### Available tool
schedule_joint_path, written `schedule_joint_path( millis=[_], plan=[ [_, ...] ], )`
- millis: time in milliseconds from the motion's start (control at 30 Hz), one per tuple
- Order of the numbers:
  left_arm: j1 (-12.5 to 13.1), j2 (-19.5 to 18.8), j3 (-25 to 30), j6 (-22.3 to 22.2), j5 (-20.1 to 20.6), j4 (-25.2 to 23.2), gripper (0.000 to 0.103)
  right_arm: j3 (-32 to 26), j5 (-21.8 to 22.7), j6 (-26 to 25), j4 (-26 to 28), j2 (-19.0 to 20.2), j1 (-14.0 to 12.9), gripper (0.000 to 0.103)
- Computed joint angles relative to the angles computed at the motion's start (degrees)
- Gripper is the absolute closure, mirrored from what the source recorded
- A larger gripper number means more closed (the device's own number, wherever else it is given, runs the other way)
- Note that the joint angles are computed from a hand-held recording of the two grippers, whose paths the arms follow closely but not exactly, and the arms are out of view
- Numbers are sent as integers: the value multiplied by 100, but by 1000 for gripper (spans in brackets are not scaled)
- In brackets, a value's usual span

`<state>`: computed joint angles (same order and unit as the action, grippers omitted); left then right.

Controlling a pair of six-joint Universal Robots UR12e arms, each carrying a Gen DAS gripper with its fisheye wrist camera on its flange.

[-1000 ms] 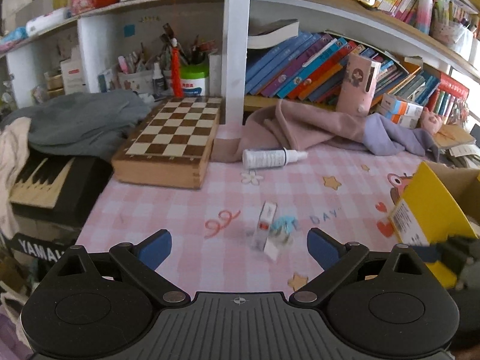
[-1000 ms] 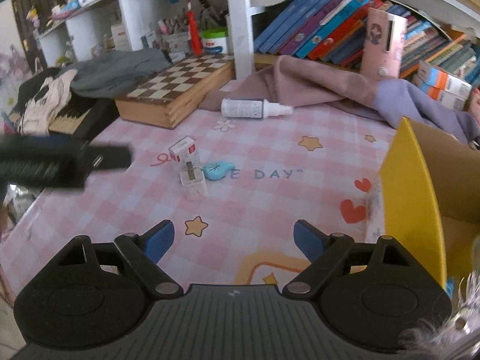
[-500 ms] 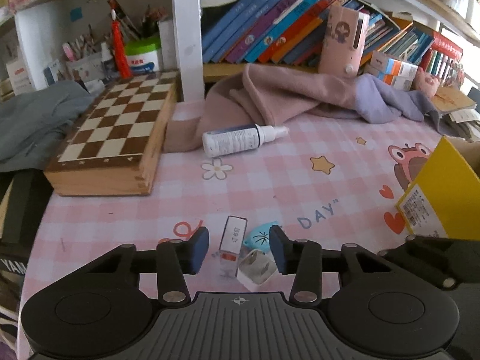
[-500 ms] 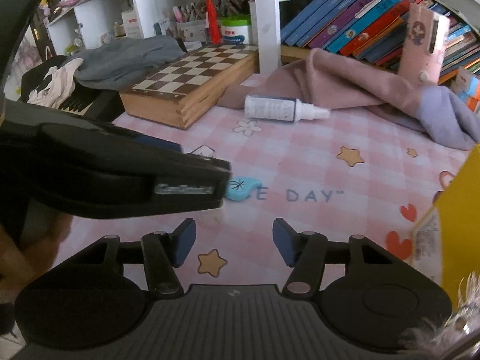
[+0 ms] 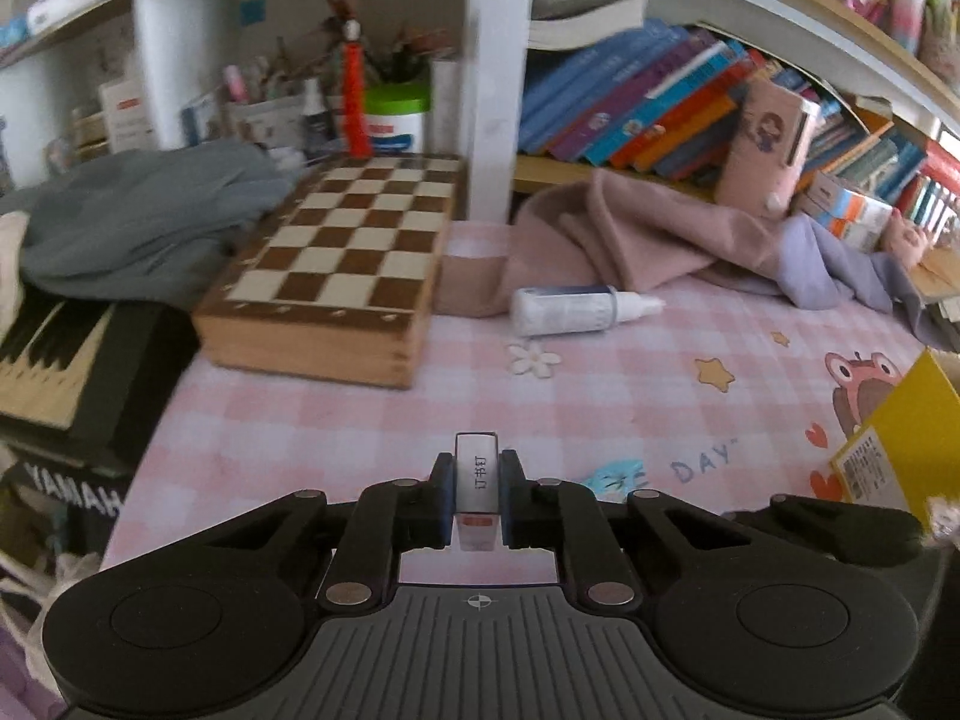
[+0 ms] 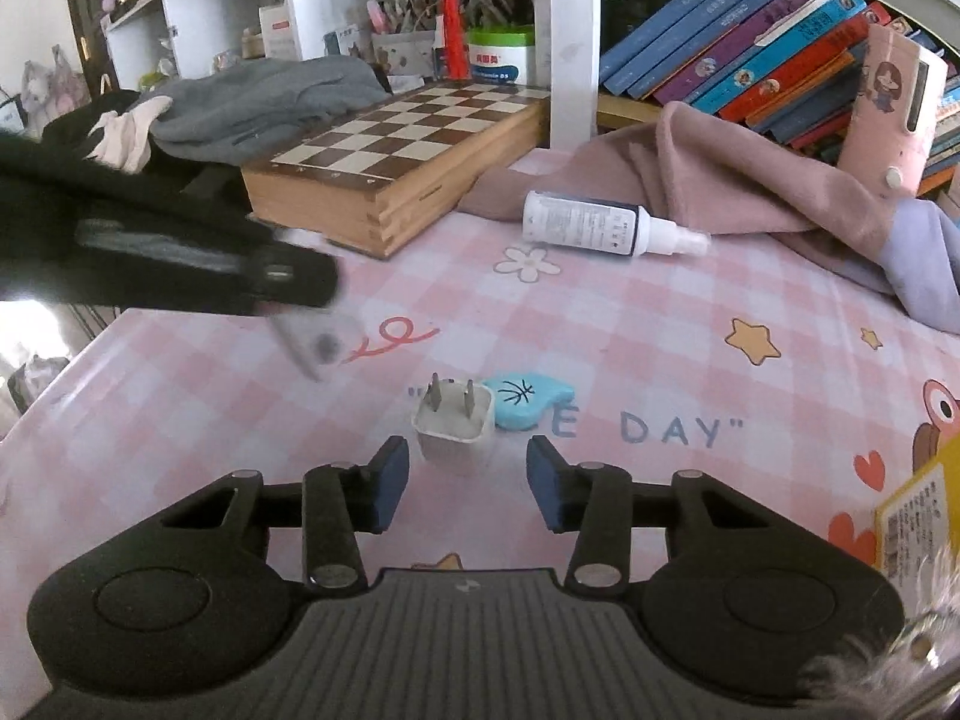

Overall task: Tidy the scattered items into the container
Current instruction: 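Close the left gripper on the small white-red box while the right gripper grasps the white plug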

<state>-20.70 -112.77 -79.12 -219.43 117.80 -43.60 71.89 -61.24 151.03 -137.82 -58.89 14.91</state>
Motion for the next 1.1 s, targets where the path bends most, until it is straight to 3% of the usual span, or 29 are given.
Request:
schedule_joint_path(
  millis=[200, 267, 300, 667, 1100],
  plan=[
    [-69, 167, -163, -239, -21, -63, 90, -65, -26, 213, -91, 85, 49, 64],
    [-93, 205, -198, -296, -58, -107, 90, -61, -42, 219, -167, 98, 58, 75],
    [-104, 220, -215, -310, -65, -119, 90, -55, -44, 218, -192, 97, 58, 75],
    [-175, 272, -270, -196, -24, 188, 90, 66, -26, 245, -375, -53, -12, 76],
    [-362, 423, -444, -78, 44, 583, 90, 507, 54, 98, -626, -514, -161, 76]
  ],
)
